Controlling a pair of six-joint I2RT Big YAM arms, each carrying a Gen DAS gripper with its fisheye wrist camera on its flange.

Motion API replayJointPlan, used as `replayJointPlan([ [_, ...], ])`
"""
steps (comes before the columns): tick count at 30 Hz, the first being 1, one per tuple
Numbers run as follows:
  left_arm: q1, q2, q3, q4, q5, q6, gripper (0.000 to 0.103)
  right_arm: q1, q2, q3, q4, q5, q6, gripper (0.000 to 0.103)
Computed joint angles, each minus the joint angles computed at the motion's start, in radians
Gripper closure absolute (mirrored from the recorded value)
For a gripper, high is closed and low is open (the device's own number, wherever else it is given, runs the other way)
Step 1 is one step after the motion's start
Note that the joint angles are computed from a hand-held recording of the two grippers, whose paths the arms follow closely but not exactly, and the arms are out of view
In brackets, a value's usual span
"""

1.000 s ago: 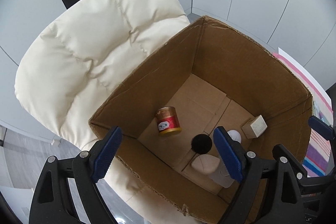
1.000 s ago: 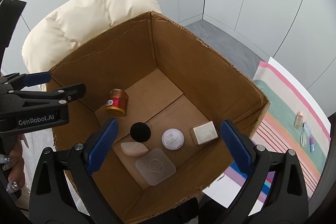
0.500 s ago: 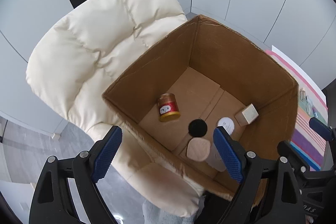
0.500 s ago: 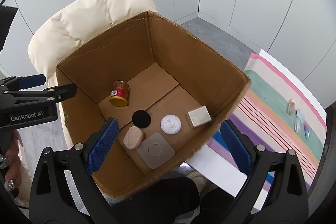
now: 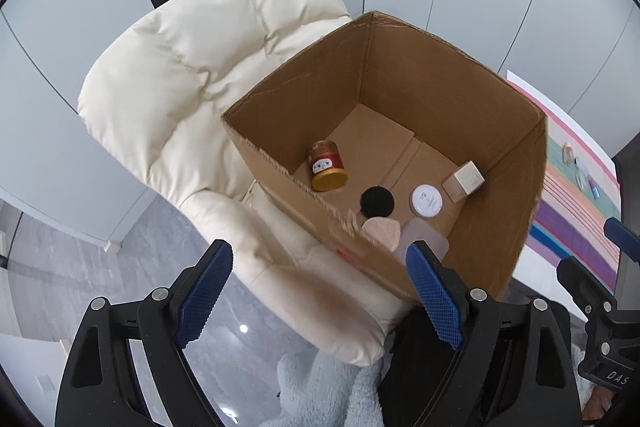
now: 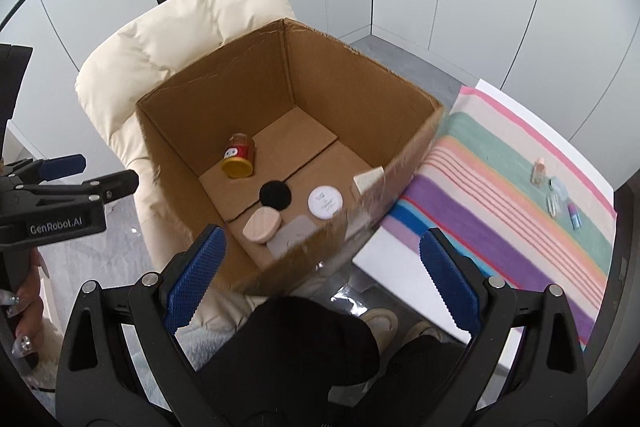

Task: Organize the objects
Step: 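Withdraw both tools from the box and turn toward the striped cloth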

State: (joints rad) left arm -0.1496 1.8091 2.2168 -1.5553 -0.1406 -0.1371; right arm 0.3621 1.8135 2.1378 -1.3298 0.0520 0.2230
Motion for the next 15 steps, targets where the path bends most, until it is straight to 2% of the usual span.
replayJointPlan([
  [5,-0.013,-0.078,-0.112,0.039,0.008,-0.004,0.013,0.010,-0.095,-0.133,0.042,0.017,0.011,0.004],
  [15,-0.093,-0.112,-0.173,0.108,-0.061,0.055,0.013,-0.016,-0.225,-0.318,0.098,0.023,0.065,0.004],
])
